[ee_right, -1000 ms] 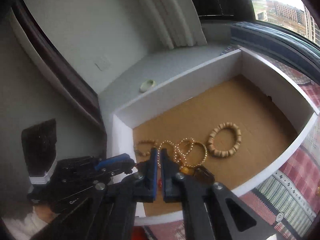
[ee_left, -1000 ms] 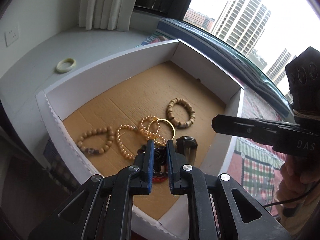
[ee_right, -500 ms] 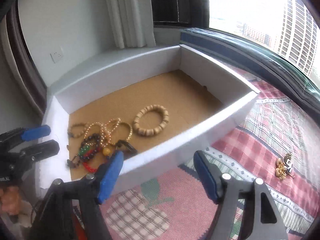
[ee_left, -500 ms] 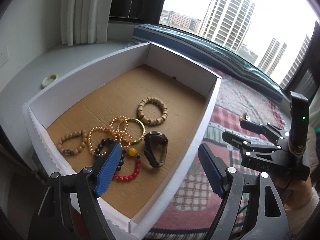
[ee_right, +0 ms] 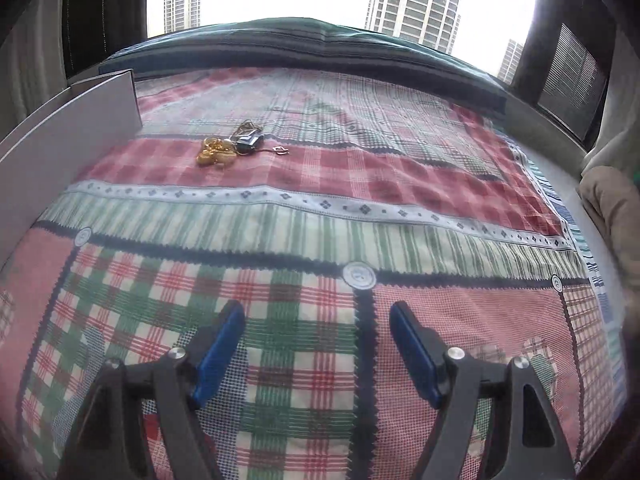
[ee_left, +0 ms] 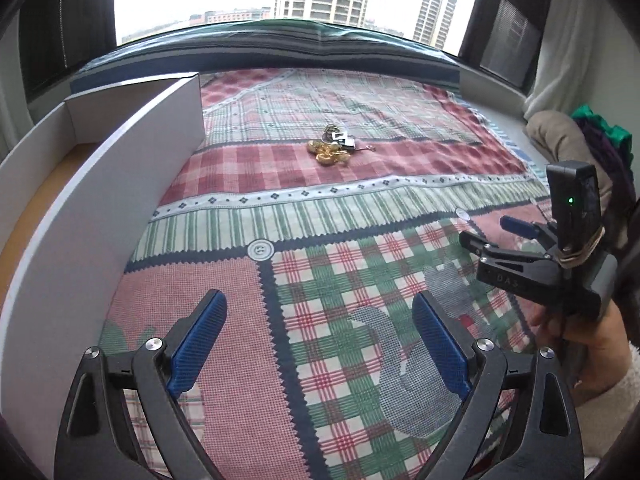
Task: Organize jewelry
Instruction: 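Withdraw the left gripper from the box back over the quilt, then move the left gripper toward the gold earrings and key ring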
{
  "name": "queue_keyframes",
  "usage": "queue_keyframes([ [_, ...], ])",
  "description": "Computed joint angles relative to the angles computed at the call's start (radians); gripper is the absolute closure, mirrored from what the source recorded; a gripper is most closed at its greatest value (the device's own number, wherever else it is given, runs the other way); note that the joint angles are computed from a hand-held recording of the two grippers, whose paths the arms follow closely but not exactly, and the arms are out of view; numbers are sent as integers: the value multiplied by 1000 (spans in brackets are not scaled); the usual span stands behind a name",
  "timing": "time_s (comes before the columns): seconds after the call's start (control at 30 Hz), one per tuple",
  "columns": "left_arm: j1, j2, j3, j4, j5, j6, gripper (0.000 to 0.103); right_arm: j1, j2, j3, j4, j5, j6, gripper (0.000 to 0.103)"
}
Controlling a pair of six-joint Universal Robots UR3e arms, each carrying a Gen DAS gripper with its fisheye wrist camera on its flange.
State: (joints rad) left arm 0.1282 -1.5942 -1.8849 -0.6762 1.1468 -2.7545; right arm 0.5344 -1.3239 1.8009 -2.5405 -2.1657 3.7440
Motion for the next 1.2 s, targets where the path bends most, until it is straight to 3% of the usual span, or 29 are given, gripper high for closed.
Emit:
queue_keyframes([
  [0.2, -132, -243, 107, 168, 123, -142, 9, -87, -70, 177, -142, 48, -20, 25],
  [0.43, -210, -364, 131, 288, 273, -175, 3, -130, -104, 269, -255, 131, -23, 21],
  [1.2, -210, -355, 117, 293, 279, -191, 0, -134, -100, 269, -255, 133, -26, 18],
])
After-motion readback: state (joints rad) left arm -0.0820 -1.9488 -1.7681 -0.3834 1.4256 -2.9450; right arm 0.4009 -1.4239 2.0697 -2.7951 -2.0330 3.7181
